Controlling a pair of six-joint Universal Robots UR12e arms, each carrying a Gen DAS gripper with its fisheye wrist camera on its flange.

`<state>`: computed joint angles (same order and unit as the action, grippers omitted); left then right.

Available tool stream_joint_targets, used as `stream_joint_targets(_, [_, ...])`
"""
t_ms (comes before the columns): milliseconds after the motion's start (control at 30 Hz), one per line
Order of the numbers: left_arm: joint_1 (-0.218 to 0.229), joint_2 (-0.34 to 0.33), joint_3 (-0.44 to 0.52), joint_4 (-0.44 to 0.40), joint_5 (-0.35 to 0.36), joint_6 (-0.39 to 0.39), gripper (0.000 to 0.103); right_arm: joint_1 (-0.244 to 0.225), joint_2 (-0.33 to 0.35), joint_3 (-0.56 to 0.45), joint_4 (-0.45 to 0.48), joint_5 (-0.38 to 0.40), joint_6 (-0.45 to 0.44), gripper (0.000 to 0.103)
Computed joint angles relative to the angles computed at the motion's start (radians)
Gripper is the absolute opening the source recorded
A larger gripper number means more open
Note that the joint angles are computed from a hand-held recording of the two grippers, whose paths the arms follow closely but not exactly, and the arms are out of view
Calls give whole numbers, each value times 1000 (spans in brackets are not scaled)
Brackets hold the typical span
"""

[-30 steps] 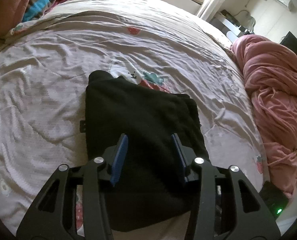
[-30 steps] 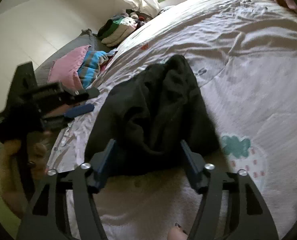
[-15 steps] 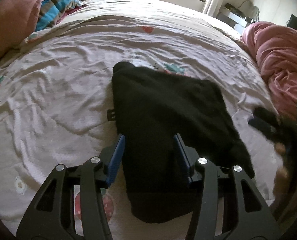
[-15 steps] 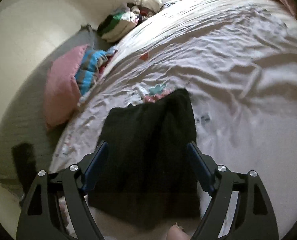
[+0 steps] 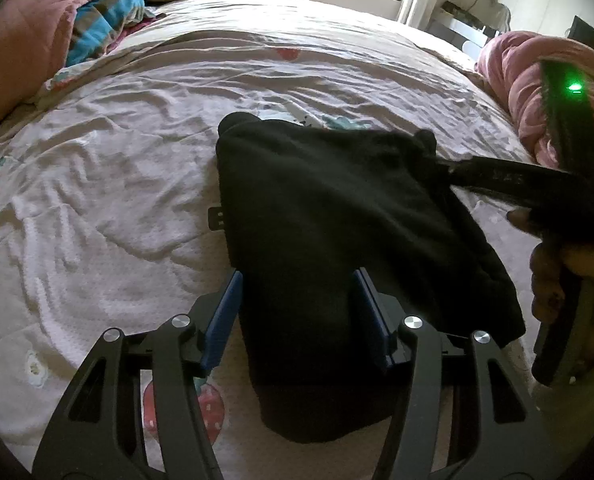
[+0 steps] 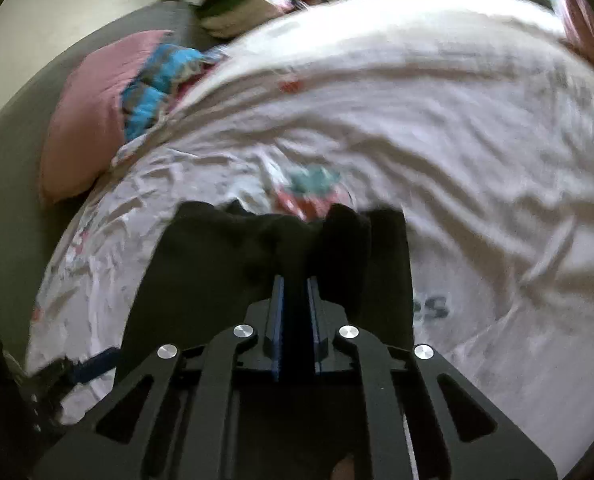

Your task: Fold small clothes

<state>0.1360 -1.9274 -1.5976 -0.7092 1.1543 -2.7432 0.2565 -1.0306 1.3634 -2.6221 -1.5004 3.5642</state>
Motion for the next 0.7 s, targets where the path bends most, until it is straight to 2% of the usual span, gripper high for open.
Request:
stream_joint_targets(67, [2, 3, 3, -10, -28, -4, 48, 2, -15, 16, -65, -21, -50, 9])
stream_joint_targets(133, [-3, 6, -1, -5, -31, 5, 49, -1, -22, 19, -81, -37, -74, 9])
stream_joint_targets(267, [-16, 13, -13, -2, -27, 25, 51, 2, -9, -1, -7, -111, -113, 9])
stream_joint_targets(367, [-23, 18, -28, 21, -5, 47, 52, -6, -1, 14, 5, -111, -86, 8])
stream_joint_targets(467, [-19, 19, -30, 19, -14, 47, 53, -6, -5, 41, -24, -130, -67, 4])
stream_joint_targets(600, [-17, 20, -33, 19, -12, 45, 56, -4, -16, 67, -58, -143, -40, 4])
stream_joint_targets(700, [-16, 20, -34, 20, -5, 37, 56, 7, -23, 67, -45, -212, -48, 1])
